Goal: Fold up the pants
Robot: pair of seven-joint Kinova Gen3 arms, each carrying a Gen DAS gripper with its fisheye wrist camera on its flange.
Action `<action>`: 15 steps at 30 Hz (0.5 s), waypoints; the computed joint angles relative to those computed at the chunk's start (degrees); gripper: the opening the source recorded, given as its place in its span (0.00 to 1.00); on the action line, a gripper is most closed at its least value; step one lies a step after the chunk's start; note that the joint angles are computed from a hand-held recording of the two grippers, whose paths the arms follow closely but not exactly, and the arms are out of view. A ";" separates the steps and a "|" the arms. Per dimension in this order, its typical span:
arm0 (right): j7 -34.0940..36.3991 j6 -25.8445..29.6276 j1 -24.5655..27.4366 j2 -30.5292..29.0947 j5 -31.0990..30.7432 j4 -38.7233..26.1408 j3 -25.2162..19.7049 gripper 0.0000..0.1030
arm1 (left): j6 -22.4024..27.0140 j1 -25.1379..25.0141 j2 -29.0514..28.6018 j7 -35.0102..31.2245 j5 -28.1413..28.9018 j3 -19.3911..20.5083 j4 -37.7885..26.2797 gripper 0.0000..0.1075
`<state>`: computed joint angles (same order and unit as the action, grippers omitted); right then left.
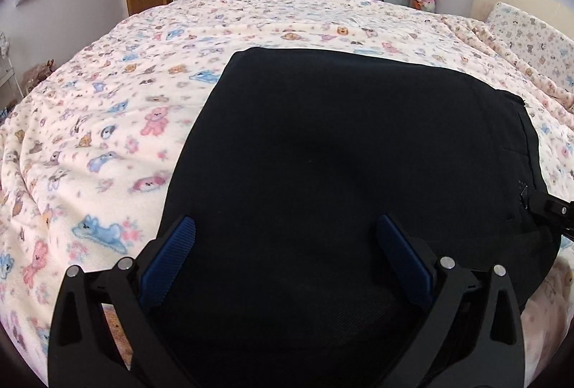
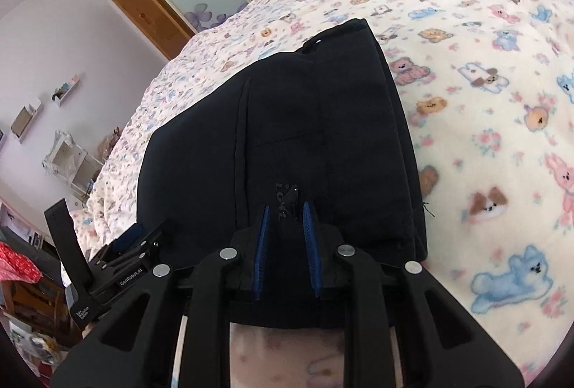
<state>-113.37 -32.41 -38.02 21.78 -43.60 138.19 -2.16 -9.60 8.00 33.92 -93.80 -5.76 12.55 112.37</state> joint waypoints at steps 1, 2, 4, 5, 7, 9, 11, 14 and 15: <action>0.05 -0.08 -0.10 0.05 0.02 -0.04 0.02 0.20 | -0.41 -0.27 0.03 0.00 -0.13 0.20 0.19 0.94; -0.36 -0.17 0.63 0.22 0.98 -0.03 -0.21 0.20 | -0.59 -0.54 0.06 -0.25 0.01 0.46 0.28 0.94; -1.07 -0.74 1.00 0.23 1.92 0.42 -0.51 0.20 | -1.07 0.19 -0.10 0.73 -0.59 -0.35 0.57 0.94; -1.10 -0.76 1.02 0.26 2.08 0.38 -0.49 0.20 | -1.32 0.72 -0.21 2.39 -2.07 -1.09 0.70 0.94; -0.34 -0.65 0.54 0.32 1.61 0.15 -0.09 0.20 | -0.92 0.99 -0.36 4.87 -4.60 -1.58 0.51 0.94; 1.74 -0.10 -0.45 0.30 0.21 -0.41 0.73 0.21 | -2.79 -0.61 0.03 3.87 -4.58 -0.09 1.29 0.94; 4.04 0.45 -1.28 0.29 -1.30 -0.98 1.46 0.22 | -7.45 -5.34 -0.19 2.38 -4.97 4.44 4.19 0.94; 5.84 -1.14 -2.09 0.23 -2.60 -0.90 1.12 0.28 | -14.44 -13.29 -1.95 3.24 -9.91 11.64 9.35 0.94; 7.27 -1.80 -3.44 -0.11 -4.29 -0.88 1.65 0.28 | -16.77 -15.59 -2.36 2.06 -11.01 13.86 10.98 0.94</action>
<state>-106.10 -34.21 -41.46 21.67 -47.89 137.32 -0.50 -26.36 -7.59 31.56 -91.74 -16.77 26.41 123.36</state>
